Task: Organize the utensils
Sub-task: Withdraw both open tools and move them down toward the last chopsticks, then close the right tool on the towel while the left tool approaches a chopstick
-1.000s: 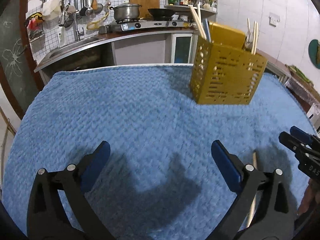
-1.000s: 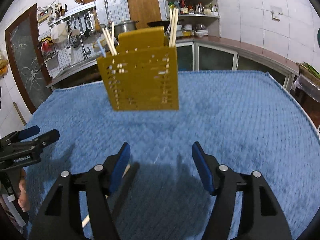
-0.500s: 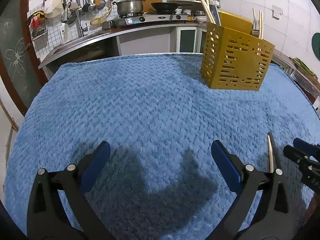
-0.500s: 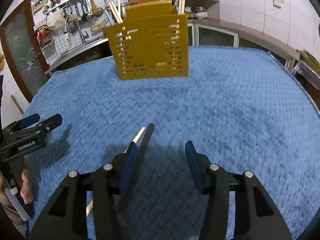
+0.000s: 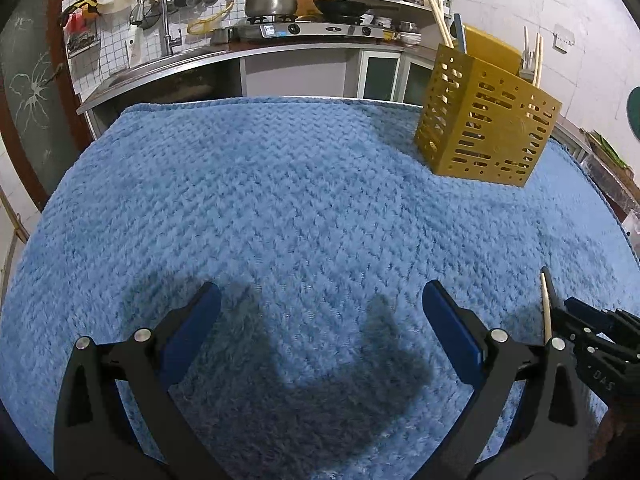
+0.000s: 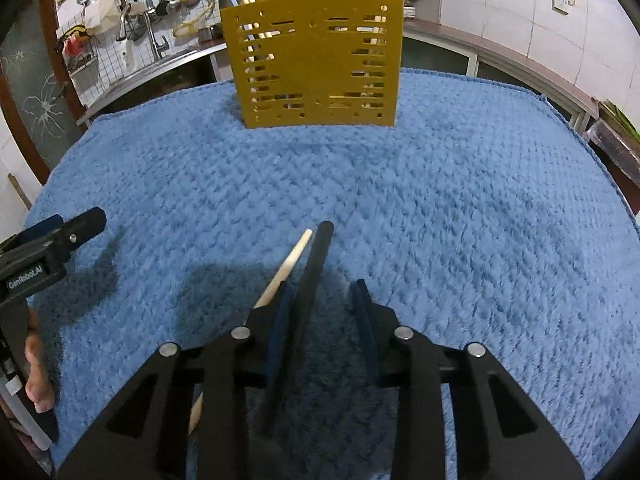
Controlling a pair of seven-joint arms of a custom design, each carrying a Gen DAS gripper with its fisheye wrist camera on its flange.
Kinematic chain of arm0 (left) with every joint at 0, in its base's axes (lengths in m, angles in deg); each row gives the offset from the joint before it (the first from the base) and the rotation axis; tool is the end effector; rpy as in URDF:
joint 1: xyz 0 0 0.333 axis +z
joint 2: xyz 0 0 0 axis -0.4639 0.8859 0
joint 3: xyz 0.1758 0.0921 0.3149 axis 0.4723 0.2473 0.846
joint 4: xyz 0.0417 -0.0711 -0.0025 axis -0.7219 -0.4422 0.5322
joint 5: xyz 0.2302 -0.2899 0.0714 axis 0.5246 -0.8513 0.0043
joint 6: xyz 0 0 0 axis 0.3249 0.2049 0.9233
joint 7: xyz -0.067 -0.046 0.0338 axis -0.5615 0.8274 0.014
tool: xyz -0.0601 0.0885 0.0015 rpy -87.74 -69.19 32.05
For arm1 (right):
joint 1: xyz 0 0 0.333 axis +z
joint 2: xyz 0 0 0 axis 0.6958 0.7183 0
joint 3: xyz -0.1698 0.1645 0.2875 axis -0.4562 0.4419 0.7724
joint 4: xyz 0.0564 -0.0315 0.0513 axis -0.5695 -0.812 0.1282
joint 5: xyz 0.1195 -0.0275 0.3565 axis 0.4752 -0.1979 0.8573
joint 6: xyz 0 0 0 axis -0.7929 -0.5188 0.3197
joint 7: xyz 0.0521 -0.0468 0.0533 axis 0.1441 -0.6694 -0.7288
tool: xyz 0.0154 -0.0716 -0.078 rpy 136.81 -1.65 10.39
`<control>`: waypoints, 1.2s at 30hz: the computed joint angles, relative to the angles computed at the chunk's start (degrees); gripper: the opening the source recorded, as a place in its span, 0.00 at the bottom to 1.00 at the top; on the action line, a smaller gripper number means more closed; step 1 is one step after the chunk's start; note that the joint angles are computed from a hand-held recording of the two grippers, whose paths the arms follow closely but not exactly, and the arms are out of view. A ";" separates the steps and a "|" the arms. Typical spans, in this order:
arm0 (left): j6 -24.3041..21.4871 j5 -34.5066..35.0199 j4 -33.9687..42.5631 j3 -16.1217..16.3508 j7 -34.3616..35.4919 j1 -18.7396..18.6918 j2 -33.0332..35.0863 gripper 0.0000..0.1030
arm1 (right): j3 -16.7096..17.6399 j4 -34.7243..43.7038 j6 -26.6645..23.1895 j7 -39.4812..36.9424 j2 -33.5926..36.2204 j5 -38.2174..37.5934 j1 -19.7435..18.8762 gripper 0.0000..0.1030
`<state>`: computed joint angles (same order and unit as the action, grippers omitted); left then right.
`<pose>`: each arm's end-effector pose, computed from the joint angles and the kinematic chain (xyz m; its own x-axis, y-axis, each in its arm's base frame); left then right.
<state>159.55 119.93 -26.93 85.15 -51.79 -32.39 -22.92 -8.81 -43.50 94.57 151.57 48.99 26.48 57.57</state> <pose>0.6146 -0.1000 0.5116 0.2163 -0.9753 0.0450 -0.7037 -0.1877 -0.6853 0.6091 0.1741 0.5294 0.2329 -0.9704 -0.0644 -0.7826 -0.1477 -0.6047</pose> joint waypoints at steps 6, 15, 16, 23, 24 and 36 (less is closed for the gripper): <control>-0.35 -0.46 0.32 -0.37 0.65 -0.30 0.10 0.95 | 0.27 1.71 -1.50 -0.13 0.76 0.21 -0.37 0.11; -1.87 -5.80 2.18 -2.57 6.26 -1.50 0.04 0.95 | 0.93 2.88 -3.15 -8.01 0.65 8.60 -3.19 0.08; -2.04 -6.44 2.39 -2.78 6.97 -1.67 0.13 0.95 | 0.97 3.23 -3.66 -8.93 0.77 9.77 -3.67 0.08; -3.71 -12.48 4.00 -4.19 12.31 -3.13 1.18 0.95 | -0.16 4.03 -4.76 -10.83 1.09 11.58 -5.20 0.08; -4.12 -12.67 4.38 -4.26 12.68 -3.53 1.44 0.95 | -0.15 4.08 -4.88 -11.37 1.10 12.30 -5.60 0.08; -5.54 -14.36 8.60 -5.28 16.85 -7.22 5.07 0.90 | -0.62 4.21 -5.60 -14.50 1.14 16.23 -7.99 0.08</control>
